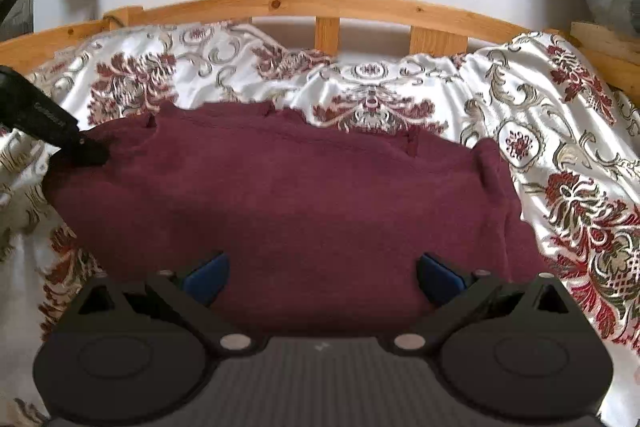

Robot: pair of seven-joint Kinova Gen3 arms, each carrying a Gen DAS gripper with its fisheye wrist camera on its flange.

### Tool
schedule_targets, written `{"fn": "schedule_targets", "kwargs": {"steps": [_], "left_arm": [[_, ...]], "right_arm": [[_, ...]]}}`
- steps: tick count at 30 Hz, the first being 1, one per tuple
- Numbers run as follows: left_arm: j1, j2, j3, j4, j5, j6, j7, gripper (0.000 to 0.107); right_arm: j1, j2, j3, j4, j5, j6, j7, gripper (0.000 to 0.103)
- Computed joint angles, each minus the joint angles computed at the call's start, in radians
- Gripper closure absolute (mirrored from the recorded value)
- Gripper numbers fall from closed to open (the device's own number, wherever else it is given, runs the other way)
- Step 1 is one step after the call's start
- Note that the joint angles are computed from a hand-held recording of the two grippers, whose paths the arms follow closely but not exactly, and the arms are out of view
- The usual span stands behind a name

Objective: Fold small clothes
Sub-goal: 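Grasp the sweater hem with the left tool and lift it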

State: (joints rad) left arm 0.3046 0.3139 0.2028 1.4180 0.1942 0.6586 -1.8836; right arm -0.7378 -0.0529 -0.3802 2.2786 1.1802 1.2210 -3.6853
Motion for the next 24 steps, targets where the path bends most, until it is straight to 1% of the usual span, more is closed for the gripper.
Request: {"fn": "schedule_targets", "kwargs": {"steps": [4,7,10,12,14,15,17,19,22,23,24], "left_arm": [[-0.016,-0.016,0.039,-0.059,0.050,0.052,-0.068,0.094],[-0.013,-0.027,0.077,-0.103,0.102,0.078,-0.163,0.094],[0.016,-0.034,0.103,-0.127,0.139,0.096,-0.258,0.094],[0.063,-0.024,0.105,-0.153,0.131,0.129,-0.274,0.094],[0.120,-0.013,0.099,-0.161,0.104,0.147,-0.264,0.094],[0.138,-0.013,0.113,-0.145,0.086,0.134,-0.281,0.094],[0.200,-0.023,0.101,-0.094,0.053,0.080,-0.322,0.094],[0.245,-0.020,0.102,-0.063,0.003,0.058,-0.321,0.094],[0.295,-0.016,0.086,-0.023,-0.047,0.031,-0.274,0.093],[0.307,-0.021,0.077,0.000,-0.054,0.009,-0.262,0.093],[0.299,-0.026,0.082,0.021,-0.045,-0.013,-0.263,0.091]], "right_arm": [[-0.014,-0.020,-0.022,-0.002,-0.002,0.108,-0.032,0.000],[-0.010,-0.061,-0.031,0.007,-0.016,0.168,-0.052,0.000],[0.019,-0.112,-0.033,0.013,-0.046,0.224,-0.036,0.000],[0.049,-0.137,-0.027,0.011,-0.071,0.250,-0.012,0.000],[0.086,-0.179,-0.011,0.027,-0.086,0.235,-0.006,0.000],[0.106,-0.203,-0.002,0.035,-0.095,0.218,-0.008,0.000],[0.146,-0.244,0.020,0.049,-0.116,0.179,-0.012,0.000],[0.179,-0.272,0.025,0.066,-0.135,0.153,-0.028,0.000],[0.223,-0.306,0.039,0.085,-0.151,0.100,-0.036,0.000],[0.236,-0.316,0.045,0.087,-0.156,0.083,-0.030,0.000],[0.247,-0.323,0.044,0.089,-0.162,0.070,-0.027,0.000]]}}
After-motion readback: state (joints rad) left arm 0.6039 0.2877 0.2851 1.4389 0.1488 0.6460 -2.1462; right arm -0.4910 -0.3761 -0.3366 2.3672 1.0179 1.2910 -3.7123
